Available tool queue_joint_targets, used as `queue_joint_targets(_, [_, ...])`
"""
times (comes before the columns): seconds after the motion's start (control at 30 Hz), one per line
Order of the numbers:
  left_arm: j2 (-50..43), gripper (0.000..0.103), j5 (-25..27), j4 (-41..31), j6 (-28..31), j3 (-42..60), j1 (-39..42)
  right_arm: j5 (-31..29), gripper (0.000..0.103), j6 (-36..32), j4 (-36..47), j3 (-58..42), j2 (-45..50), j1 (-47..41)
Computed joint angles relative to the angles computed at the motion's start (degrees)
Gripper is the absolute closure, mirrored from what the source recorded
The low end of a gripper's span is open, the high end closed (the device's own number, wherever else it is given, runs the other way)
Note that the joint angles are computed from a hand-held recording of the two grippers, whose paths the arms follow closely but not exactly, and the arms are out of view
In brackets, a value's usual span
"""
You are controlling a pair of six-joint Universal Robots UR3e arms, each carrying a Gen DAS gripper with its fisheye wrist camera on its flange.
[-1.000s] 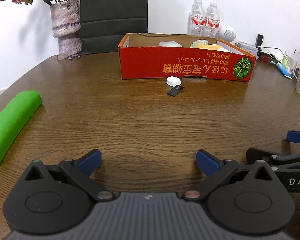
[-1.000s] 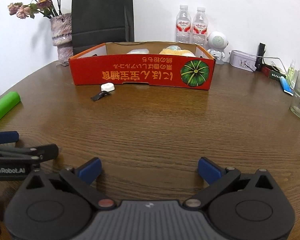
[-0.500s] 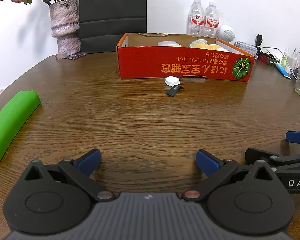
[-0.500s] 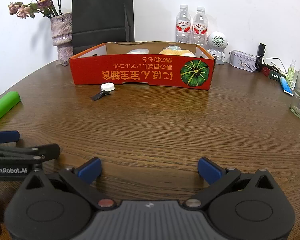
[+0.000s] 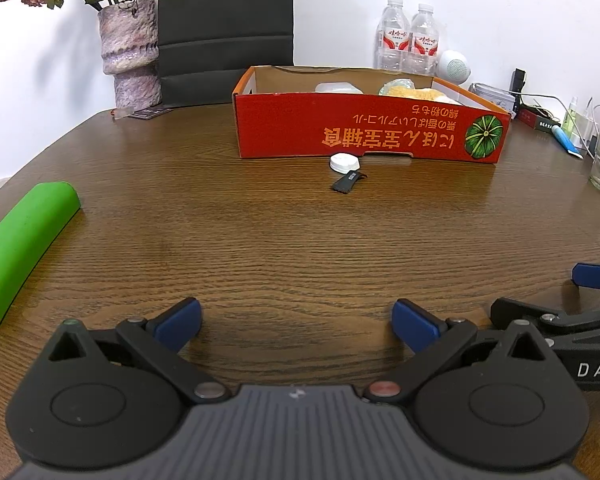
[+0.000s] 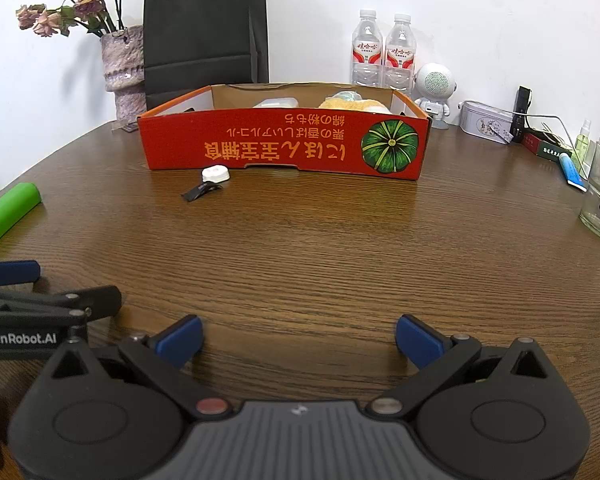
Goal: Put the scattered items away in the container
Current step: 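Withdraw both tools from the box toward the small white item, then grasp the small white item with the black tag using the right tool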
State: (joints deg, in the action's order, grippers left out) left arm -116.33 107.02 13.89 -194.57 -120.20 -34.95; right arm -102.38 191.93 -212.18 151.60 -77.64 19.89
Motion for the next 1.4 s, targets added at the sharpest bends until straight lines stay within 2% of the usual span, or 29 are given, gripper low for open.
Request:
queue_joint_targets(0.3, [0.46,0.001,-1.38,-0.84,1.16,0.23,0.7,-0.21,0.0,0.15,0.3,-0.2,-0.01,0.09])
queue_joint_targets(0.33, [0.99,0.003,-3.3,-2.48,2.73,1.14,1.63,-0.46,0.0,0.37,0.52,-0.5,0.12,0.22])
queue_joint_targets(0.4, [1.06,0.015,-7.13,-4.18,8.71,4.37,3.78,-2.27,0.0,2.02,2.12,-2.88,1.31,1.52])
queue_joint_targets(0.43, [0.03,0.015,-7.91,-4.27,11.3,7.08,4.63,-2.14,0.0,1.67,3.07,-4.81,2.29,1.49])
queue_joint_targets(0.47, [-1.69,0.015,-9.55,-4.41,13.43,10.42,5.71,1.63,0.0,-1.57,2.74,-4.82,2.1,-0.92])
queue_joint_targets(0.53, [-6.2,0.018,-16.76,-7.29,17.95,18.51,8.63,11.2,0.004,-6.64,2.8,-1.74,-1.56,-8.31])
queue_joint_targets(0.57, [-8.85,0.023,-18.37,-9.96,19.27,23.3,9.32,15.41,0.008,-5.71,1.64,0.49,-3.51,-12.87])
queue_joint_targets(0.6, [-11.22,0.035,-19.16,-13.49,19.6,27.95,9.83,17.85,0.011,-4.72,3.34,1.25,-6.05,-16.24])
queue_joint_targets(0.63, [-13.14,0.045,-21.0,-16.81,19.81,31.73,10.79,19.73,0.014,-5.15,8.65,0.48,-9.87,-19.09])
queue_joint_targets(0.67, [-14.6,0.063,-23.39,-19.21,20.0,34.31,11.94,21.19,0.017,-6.66,12.51,-0.7,-12.39,-21.05])
queue_joint_targets(0.73, [-16.73,0.076,-26.62,-18.35,19.87,35.98,13.85,22.66,0.017,-10.73,15.31,-4.64,-12.73,-22.14])
queue_joint_targets(0.77, [-16.75,0.09,-27.09,-18.41,19.91,35.97,14.26,23.03,0.017,-12.47,15.65,-7.44,-11.15,-21.76])
queue_joint_targets(0.87, [-12.05,0.092,-28.52,-20.16,17.75,30.94,15.69,23.94,0.019,-14.85,18.83,-20.02,-2.07,-18.24])
queue_joint_targets(0.93, [-6.36,0.092,-27.38,-14.0,15.96,21.41,16.67,27.35,0.027,-15.76,20.48,-28.25,5.36,-16.4])
queue_joint_targets(1.0, [-0.69,0.092,-25.77,-5.94,13.9,11.2,18.15,28.31,0.043,-15.51,24.31,-37.14,12.6,-13.47])
queue_joint_targets(1.07, [4.0,0.092,-27.18,0.5,11.4,2.52,20.96,25.74,0.053,-15.12,26.6,-45.05,19.04,-9.73])
queue_joint_targets(1.17, [6.97,0.092,-26.86,5.3,7.78,-3.31,23.62,17.84,0.058,-14.1,24.39,-52.34,25.96,-4.46])
queue_joint_targets(1.27, [6.85,0.092,-25.95,5.72,6.55,-3.28,24.63,14.41,0.078,-12.06,24.49,-56.23,28.65,-2.38])
queue_joint_targets(1.33, [6.13,0.092,-24.52,4.55,5.77,-1.88,24.14,11.45,0.079,-11.64,25.92,-56.29,27.97,-0.99])
queue_joint_targets(1.4, [6.17,0.092,-23.69,4.7,5.12,-2.14,23.28,9.92,0.079,-11.28,24.08,-50.64,24.35,-0.21])
